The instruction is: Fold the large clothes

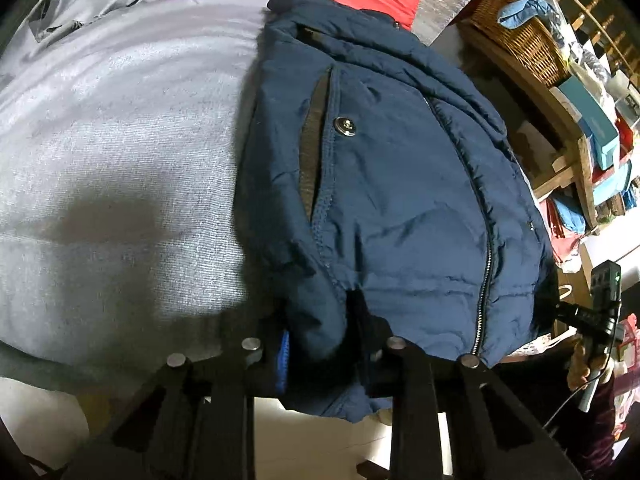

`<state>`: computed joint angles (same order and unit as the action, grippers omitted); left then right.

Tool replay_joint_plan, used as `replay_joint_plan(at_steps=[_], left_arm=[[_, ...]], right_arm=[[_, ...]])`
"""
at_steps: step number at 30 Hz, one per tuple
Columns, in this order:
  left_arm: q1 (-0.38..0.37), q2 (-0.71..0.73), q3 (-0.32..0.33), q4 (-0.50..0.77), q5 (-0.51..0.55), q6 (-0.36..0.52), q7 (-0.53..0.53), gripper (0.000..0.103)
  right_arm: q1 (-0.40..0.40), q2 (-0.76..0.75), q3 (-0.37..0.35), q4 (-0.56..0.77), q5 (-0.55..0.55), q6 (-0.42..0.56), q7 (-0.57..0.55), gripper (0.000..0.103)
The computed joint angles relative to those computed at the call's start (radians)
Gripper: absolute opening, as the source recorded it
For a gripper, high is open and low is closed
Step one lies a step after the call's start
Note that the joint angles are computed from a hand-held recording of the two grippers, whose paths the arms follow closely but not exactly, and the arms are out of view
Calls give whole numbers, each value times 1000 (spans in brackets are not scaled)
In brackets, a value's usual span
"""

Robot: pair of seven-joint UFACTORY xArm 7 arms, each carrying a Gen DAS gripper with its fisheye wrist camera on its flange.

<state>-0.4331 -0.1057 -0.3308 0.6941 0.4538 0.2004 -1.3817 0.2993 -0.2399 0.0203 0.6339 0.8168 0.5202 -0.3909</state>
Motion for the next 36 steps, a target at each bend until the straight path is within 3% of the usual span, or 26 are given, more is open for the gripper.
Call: replay_joint_plan(at_steps=[6,9,11,13,14,16,17,18,21,23,25,29,31,33,36], left_arm=[[-8,20,7,24,0,17,6,42],[-19,30,-6,73,41,117,-14,56],[-34,47,-8,109,95,173,-39,63],[-54,69,-1,137,130,199,-42,63],[-66,76,4,151,138,221,-35,63],[-82,72,14,157,165,228,-56,63],[-84,62,17,149,200,217,-92,61],[-82,51,17,139,253,205,-143,52],[-80,56,22,137,256,221,-160,32],[-74,62,33,127,246,183,-170,31],[-72,59,36,122,242,176,-174,31],[-75,56,31,120,245,189,-169,36],[-78,63,23,137,285,210,-187,30],[-84,58,19,145,313,219,-197,22],[-97,53,2,180,427,232,-254,18]], right_arm=[[-9,15,3,10,7,17,31,32],[-22,-18,11,-4,-34,31,84,33],[-5,-38,6,-12,-3,11,76,33],[2,-41,-16,-5,23,19,46,42],[3,-26,-18,5,27,24,51,55],[-19,-10,6,16,-44,28,126,59],[-22,-15,14,13,-62,5,142,60],[-16,-34,17,0,-57,-34,141,59],[-26,-78,50,-19,-159,-144,220,59],[3,-84,27,-19,-169,-192,210,61],[11,-43,9,18,-200,-171,239,62],[63,45,-29,72,-63,-225,176,62],[75,59,-34,85,22,-244,115,62],[55,72,-16,95,15,-254,119,62],[27,121,21,134,-34,-254,197,62]])
